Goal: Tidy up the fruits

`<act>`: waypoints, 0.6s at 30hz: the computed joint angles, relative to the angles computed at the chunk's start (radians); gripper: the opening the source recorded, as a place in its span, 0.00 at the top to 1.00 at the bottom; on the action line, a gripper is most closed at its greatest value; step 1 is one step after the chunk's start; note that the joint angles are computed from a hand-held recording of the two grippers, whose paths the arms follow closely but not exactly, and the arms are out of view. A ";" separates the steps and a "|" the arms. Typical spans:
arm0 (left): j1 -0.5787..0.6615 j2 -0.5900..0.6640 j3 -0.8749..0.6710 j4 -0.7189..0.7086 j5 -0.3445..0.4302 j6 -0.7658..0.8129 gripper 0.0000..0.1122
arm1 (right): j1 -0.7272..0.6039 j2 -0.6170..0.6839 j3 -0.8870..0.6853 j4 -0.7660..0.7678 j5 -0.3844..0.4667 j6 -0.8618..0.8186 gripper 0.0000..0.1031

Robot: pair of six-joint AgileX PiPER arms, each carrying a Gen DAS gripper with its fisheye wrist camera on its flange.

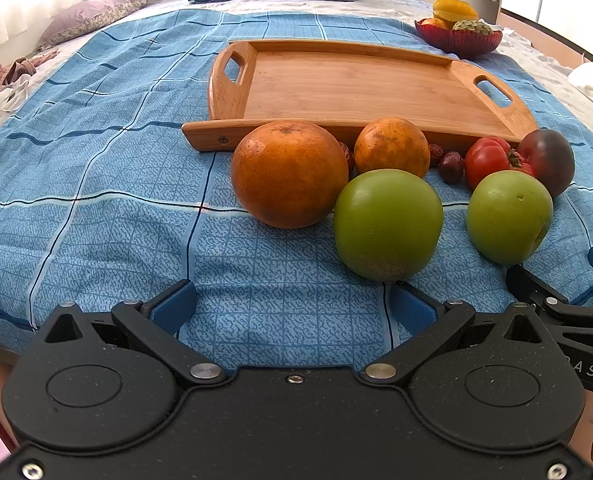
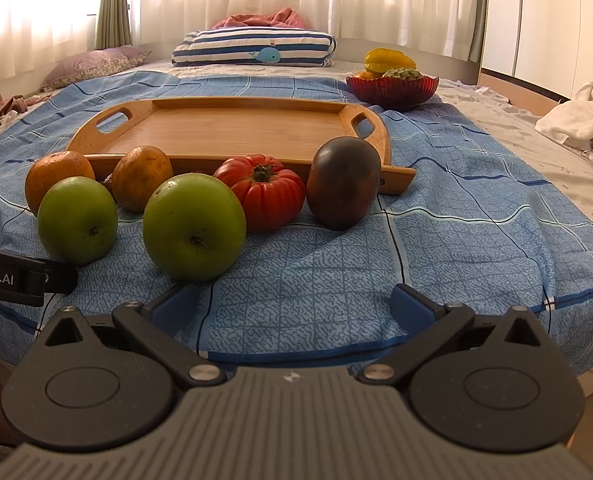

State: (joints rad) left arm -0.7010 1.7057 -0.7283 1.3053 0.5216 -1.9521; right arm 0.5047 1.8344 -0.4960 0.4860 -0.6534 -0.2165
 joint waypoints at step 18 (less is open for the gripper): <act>-0.005 -0.001 0.005 0.011 0.005 -0.015 0.08 | 0.006 0.001 0.003 0.008 -0.006 -0.004 0.00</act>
State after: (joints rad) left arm -0.7057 1.7043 -0.7231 1.3166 0.5264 -1.9669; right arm 0.5104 1.8351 -0.4934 0.4939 -0.6593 -0.2208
